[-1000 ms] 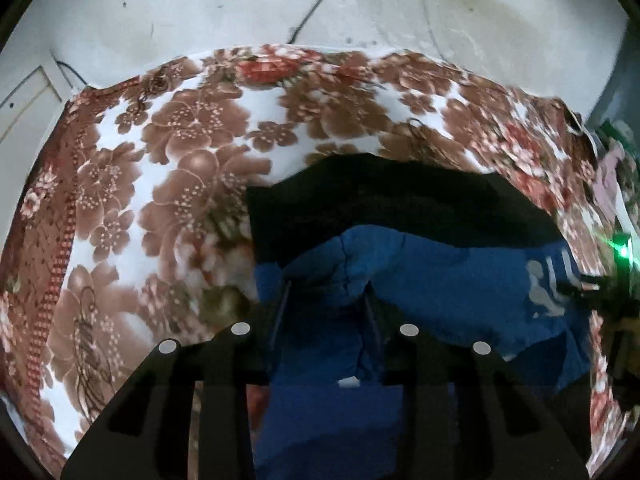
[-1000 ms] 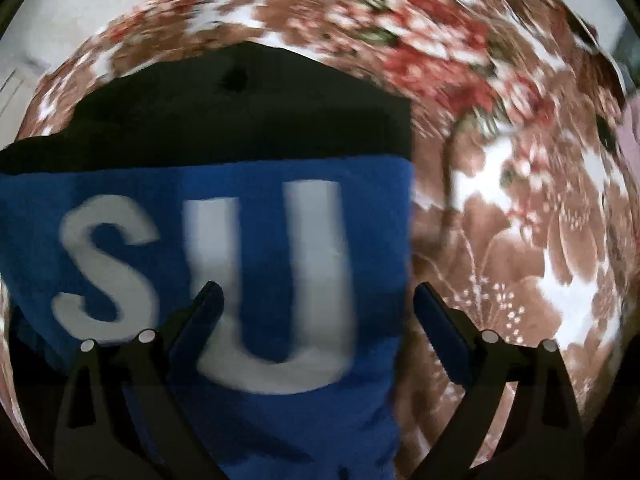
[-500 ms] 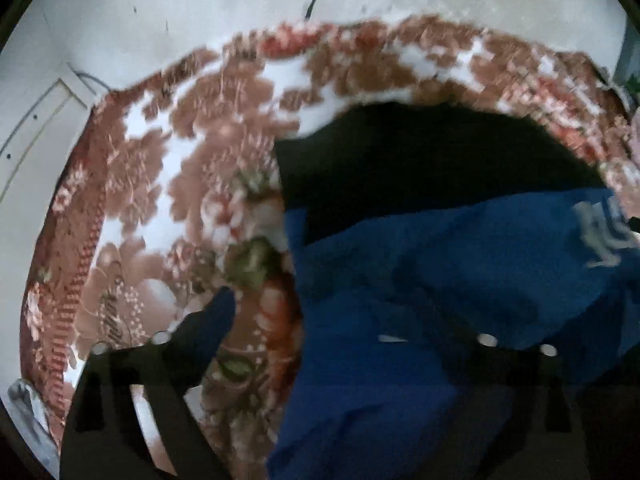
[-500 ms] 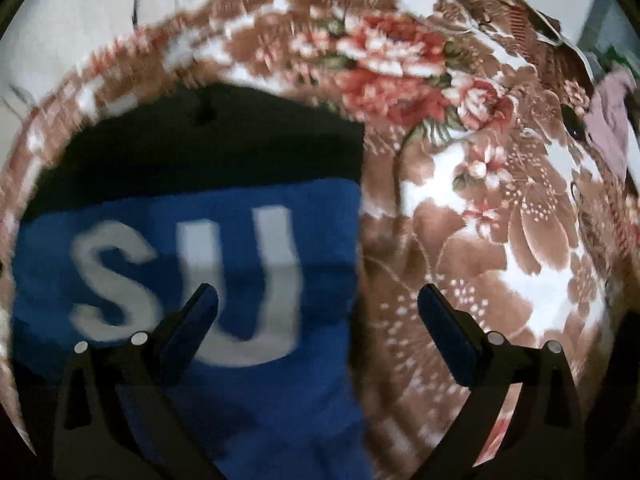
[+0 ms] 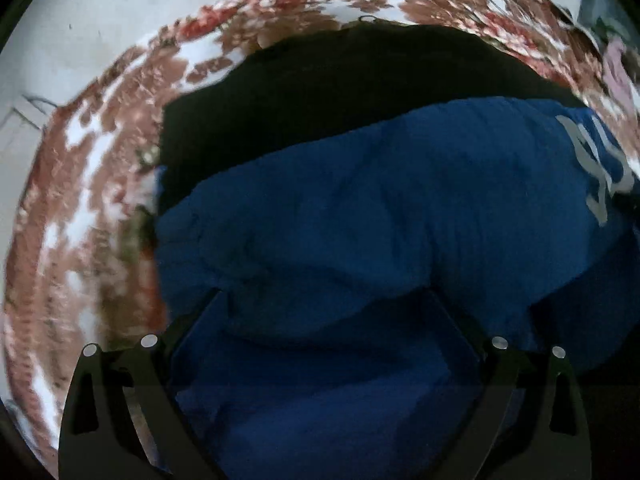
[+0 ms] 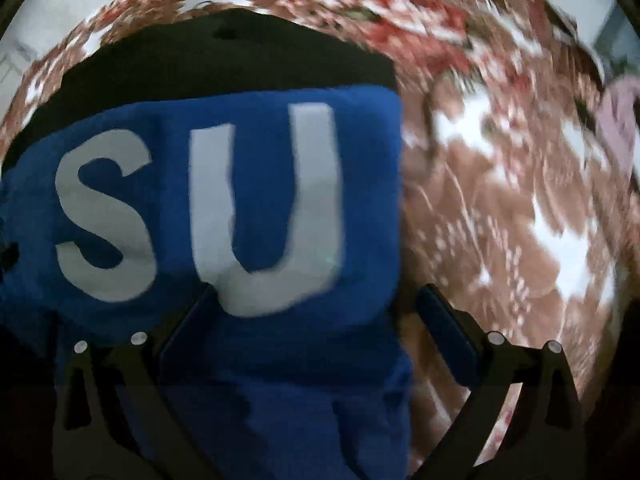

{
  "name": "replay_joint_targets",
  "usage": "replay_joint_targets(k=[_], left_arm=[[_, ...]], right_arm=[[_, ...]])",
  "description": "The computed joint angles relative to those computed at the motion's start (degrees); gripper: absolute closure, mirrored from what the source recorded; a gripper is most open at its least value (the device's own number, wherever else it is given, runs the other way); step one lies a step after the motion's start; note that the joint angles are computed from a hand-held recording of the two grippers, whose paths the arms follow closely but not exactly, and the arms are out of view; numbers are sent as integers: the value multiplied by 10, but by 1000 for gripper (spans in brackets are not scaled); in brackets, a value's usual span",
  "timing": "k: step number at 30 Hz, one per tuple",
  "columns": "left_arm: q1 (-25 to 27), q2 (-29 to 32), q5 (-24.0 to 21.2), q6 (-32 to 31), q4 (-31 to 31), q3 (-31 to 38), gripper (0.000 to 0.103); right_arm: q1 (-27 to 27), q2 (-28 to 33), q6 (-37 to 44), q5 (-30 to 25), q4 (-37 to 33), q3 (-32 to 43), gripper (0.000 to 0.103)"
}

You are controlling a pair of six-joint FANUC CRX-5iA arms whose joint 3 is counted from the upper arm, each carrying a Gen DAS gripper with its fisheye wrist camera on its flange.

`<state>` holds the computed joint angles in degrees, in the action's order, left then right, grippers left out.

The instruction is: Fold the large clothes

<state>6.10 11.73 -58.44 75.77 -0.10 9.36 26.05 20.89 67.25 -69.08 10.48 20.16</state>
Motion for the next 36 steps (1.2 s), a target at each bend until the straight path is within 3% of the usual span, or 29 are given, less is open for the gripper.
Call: replay_joint_targets(k=[5,10,18,22,30,36], left_arm=[[27,-65,-23,8,30,-31,7],[35,-137,-47,3,36,-80,7],[81,-276,-136,-26,49,-203,6],[93,-338,-184,-44,11,-247,6],[207,-453,-301,-82,37,-332,6],[263,-480,-332,-96,82,-367,6]], right_arm=[[17,-65,1,16,-1,-50,5],[39,-129,8,-15,-31,-92,5],[91,-240,-17,-74,-41,-209,5],[118,-283,-34,-101,-34,-255,5],[124,-338,-68,-183,-99,-297,5],[119,-359,-93,-211,-155,-313,5]])
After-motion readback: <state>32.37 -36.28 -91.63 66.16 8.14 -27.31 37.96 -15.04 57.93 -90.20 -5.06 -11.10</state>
